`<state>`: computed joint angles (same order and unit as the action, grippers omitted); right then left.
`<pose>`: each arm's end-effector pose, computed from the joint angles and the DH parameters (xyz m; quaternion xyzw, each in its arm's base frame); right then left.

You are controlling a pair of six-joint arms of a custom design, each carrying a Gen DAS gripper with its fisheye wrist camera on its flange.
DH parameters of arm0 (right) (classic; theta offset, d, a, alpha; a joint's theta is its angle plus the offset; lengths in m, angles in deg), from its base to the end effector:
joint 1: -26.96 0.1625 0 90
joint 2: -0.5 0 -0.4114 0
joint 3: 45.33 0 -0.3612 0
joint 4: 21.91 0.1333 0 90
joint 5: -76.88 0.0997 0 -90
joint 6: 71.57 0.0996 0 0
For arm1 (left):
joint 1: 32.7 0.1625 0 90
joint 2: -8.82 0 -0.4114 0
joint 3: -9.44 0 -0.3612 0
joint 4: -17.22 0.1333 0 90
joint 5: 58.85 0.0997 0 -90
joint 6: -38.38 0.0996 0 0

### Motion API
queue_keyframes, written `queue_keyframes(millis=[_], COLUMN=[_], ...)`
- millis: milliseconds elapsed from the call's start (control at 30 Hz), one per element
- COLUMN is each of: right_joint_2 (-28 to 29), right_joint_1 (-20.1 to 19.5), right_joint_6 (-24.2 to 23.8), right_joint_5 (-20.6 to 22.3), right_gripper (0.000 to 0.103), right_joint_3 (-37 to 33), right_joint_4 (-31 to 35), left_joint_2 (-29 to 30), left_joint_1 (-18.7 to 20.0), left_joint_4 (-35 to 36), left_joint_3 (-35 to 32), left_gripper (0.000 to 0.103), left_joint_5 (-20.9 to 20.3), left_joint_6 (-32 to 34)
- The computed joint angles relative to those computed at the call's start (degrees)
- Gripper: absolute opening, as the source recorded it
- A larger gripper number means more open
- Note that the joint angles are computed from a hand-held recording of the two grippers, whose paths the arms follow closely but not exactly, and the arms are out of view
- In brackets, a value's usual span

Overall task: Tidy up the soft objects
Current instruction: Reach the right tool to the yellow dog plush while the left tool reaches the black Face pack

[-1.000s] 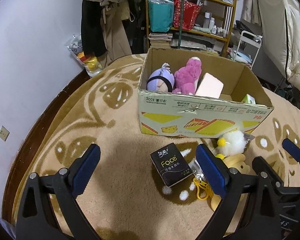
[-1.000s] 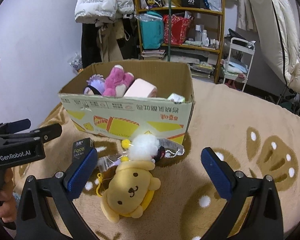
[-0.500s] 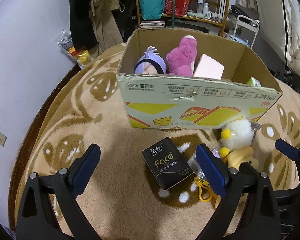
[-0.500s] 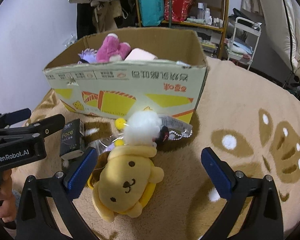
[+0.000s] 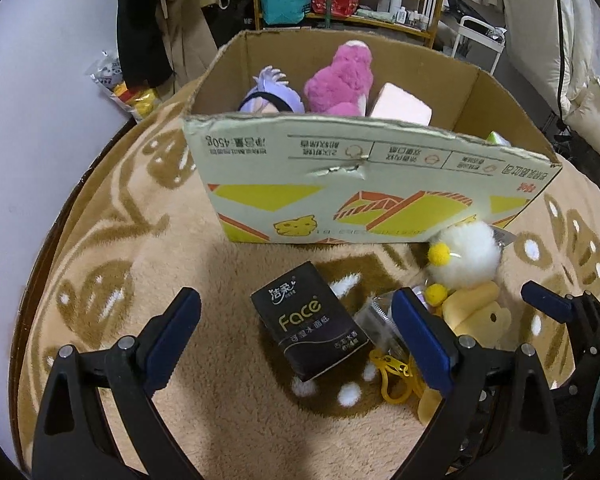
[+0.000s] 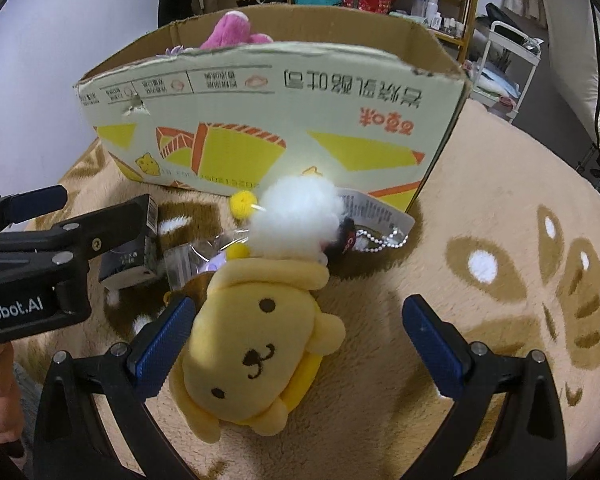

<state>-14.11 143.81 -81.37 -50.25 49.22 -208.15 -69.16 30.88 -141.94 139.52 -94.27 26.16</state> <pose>0.3269 -0.4837 -0.1376 0.2522 -0.9050 0.1796 0.2918 0.0053 -0.4714 0.2539 0.0411 0.8805 -0.2744 0.3843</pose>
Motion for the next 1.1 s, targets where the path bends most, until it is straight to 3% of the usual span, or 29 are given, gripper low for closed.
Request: queue_keyframes(millis=[500, 700, 800, 1033, 1100], right_joint_2=[-0.46, -1.38, -0.83, -0.79, -0.99], right_joint_1=[-1.33, -0.96, -0.37, -0.72, -0.78], right_joint_6=[3.70, 2.67, 1.93, 3.32, 3.54], right_joint_5=[2.86, 5.11, 3.66, 3.43, 3.61], right_gripper=[0.103, 0.103, 0.103, 0.102, 0.100], right_joint_3=[-0.12, 0.59, -0.23, -0.74, -0.56], right_joint_4=[3.01, 5.02, 7.54, 10.15, 10.13], left_joint_2=[1.50, 1.69, 1.65, 2.38, 2.69], left_joint_1=[2.15, 2.68, 3.27, 4.97, 5.29], left_joint_4=[2.21, 3.08, 4.05, 8.02, 9.33], left_joint_3=[-2.05, -2.59, -3.00, -4.48, -5.01], left_gripper=[0.095, 0.095, 0.094, 0.076, 0.064], left_joint_5=[-1.56, -1.32, -1.83, -3.72, -3.90], left_joint_6=[-0.39, -1.63, -2.27, -3.77, -4.30])
